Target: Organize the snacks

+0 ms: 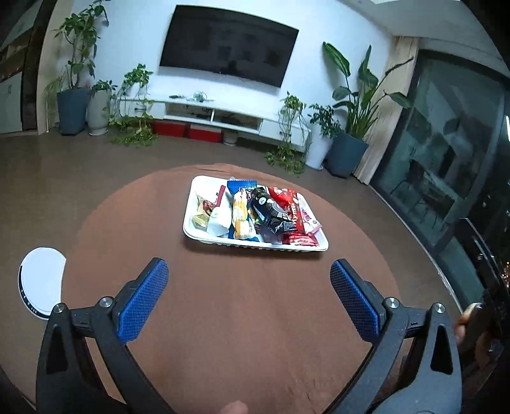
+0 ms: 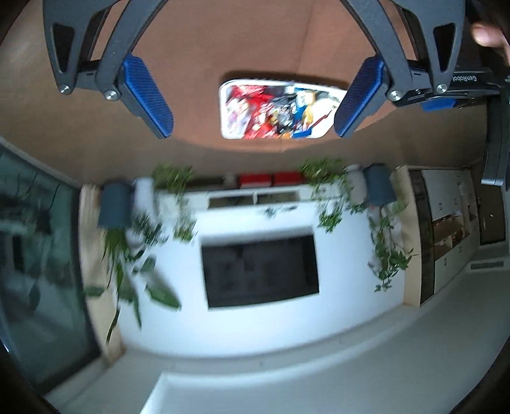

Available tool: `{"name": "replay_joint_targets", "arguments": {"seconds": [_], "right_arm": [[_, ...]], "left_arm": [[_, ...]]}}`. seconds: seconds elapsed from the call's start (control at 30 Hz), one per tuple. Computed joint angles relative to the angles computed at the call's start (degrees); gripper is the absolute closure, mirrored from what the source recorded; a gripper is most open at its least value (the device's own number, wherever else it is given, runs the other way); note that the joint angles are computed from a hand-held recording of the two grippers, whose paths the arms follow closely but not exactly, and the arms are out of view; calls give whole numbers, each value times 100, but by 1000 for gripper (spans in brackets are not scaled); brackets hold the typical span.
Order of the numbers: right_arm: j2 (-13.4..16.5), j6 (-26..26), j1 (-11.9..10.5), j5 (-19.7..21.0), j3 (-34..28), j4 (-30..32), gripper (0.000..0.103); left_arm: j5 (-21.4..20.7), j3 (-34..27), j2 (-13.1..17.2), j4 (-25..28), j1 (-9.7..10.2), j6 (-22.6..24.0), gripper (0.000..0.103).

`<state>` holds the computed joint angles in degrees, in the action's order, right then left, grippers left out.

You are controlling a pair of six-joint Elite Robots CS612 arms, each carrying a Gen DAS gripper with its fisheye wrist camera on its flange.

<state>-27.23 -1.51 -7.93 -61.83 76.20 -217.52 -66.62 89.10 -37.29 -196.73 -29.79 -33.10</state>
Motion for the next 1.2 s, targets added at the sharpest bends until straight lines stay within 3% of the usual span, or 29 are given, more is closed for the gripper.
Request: {"name": "replay_joint_targets", "arguments": {"seconds": [0.17, 0.23, 0.37, 0.53, 0.63, 0.8, 1.2], "right_arm": [[-189, 70, -118, 184, 398, -370, 0], [-273, -101, -122, 153, 563, -330, 0], [-387, -295, -118, 180, 831, -207, 0], [-484, -412, -110, 214, 1028, -95, 0], [-529, -429, -97, 173, 1112, -57, 0], [-607, -599, -53, 83, 1203, 285, 0], [-635, -1171, 75, -122, 1345, 760, 0]], "left_arm": [[192, 440, -194, -408, -173, -104, 0], [618, 621, -286, -505, -329, -52, 0], [1746, 821, -460, 120, -658, -160, 0], [2111, 1000, -671, 1169, -799, -854, 0], [2081, 1073, -714, 1392, -827, -1021, 0], [1894, 1181, -726, 1250, -844, -1006, 0], [1583, 977, -531, 1337, -690, -984, 0]]}}
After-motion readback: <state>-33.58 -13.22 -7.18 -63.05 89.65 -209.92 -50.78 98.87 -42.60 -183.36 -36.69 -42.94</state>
